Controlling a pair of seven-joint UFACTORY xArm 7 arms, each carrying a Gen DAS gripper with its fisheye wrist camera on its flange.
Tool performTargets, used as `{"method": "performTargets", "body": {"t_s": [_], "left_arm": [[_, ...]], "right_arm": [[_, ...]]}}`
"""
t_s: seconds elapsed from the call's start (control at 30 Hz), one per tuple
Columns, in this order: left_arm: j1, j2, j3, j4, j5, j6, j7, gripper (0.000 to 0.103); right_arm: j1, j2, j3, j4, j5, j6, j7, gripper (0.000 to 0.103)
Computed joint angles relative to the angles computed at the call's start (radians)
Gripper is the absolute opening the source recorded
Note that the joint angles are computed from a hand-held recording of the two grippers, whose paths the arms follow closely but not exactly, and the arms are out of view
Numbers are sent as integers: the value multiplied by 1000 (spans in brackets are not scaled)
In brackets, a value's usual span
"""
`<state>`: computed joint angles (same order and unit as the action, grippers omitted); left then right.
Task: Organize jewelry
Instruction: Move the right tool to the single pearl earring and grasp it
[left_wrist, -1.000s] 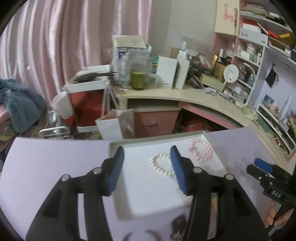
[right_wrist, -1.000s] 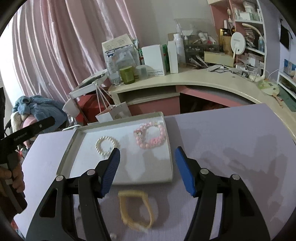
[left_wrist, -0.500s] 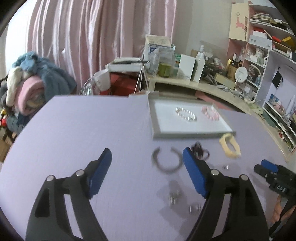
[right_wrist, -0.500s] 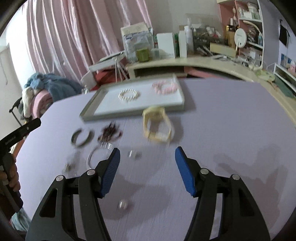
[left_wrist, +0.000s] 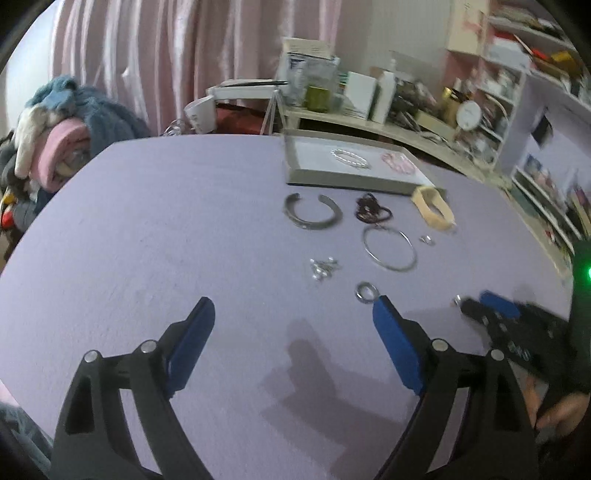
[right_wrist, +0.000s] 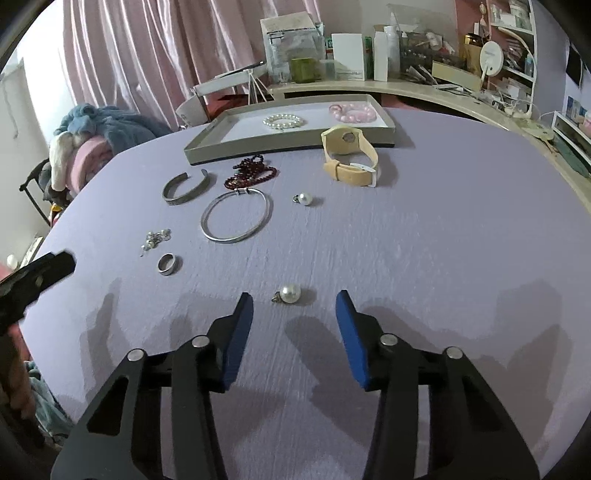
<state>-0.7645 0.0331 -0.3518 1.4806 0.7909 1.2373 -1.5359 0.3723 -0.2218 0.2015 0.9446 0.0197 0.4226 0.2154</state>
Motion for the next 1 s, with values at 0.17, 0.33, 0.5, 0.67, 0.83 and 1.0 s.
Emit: {"method": "performTargets", "body": {"t_s": [0.17, 0.33, 0.5, 0.67, 0.83, 1.0], "left_arm": [[-10, 7, -3, 11, 14, 5, 26, 89], [-7, 1, 2, 3, 7, 2, 19, 89], [0, 3, 2, 2, -2, -9, 30, 89], [4, 14, 8, 9, -13, -29, 49, 89], [7, 36, 19, 19, -39, -83, 91, 89], [2, 103, 47, 68, -60, -141, 147, 84]], "right_arm": [[-18, 32, 27, 22, -86, 0, 58, 38], [-10, 48, 29, 31, -119, 9, 62, 33], [-9, 54, 25, 32, -136, 0, 79, 28], [-11, 55, 26, 36, -160, 6, 81, 20], [-8, 41, 16, 34, -138, 28, 67, 20], [-24, 10, 4, 16, -112, 29, 80, 20]]}}
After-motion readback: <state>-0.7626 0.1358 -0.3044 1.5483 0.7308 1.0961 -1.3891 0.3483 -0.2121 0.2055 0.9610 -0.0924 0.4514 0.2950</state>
